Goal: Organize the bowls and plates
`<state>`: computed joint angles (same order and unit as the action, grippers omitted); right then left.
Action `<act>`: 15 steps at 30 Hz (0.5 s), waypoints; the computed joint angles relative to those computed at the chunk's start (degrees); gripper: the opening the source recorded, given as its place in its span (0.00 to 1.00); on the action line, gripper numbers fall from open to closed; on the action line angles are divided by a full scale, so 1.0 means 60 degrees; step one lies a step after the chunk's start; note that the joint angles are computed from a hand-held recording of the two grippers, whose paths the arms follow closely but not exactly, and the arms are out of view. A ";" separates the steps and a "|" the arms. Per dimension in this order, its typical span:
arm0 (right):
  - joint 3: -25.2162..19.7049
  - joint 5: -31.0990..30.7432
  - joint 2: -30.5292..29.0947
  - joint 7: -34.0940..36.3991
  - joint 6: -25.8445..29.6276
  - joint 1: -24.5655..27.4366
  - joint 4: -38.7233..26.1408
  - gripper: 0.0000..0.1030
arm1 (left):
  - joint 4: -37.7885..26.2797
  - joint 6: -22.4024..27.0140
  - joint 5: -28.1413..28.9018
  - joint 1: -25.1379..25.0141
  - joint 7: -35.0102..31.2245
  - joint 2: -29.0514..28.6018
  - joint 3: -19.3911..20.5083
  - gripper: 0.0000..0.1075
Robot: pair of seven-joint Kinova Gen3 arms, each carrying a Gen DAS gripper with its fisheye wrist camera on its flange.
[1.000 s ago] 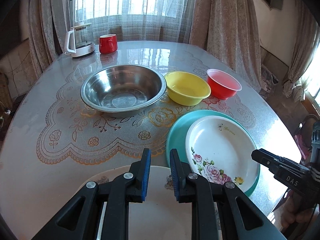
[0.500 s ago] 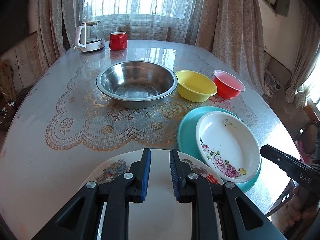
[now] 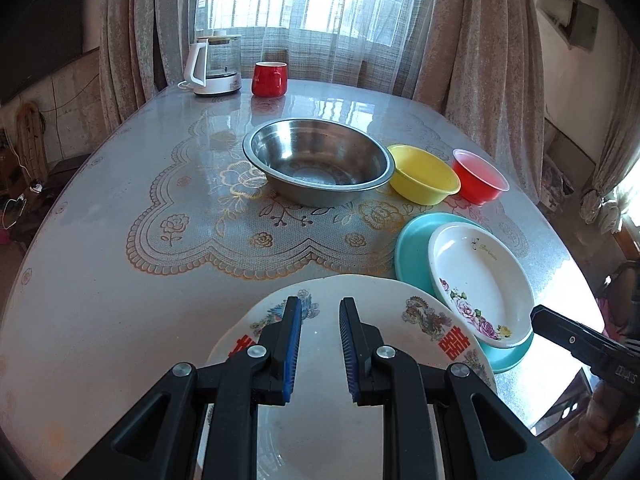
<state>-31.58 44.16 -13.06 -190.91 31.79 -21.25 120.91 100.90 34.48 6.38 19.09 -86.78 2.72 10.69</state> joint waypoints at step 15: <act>0.1073 -0.2881 -0.0011 0.3298 -0.2637 -0.0650 0.0667 0.31 | 0.1250 -0.0228 0.2045 -0.1104 -0.1793 -0.0879 -0.0813 0.19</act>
<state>-25.15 26.87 -13.12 -171.13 15.97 -25.15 124.91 108.40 33.11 18.65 12.46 -97.54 -2.56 5.81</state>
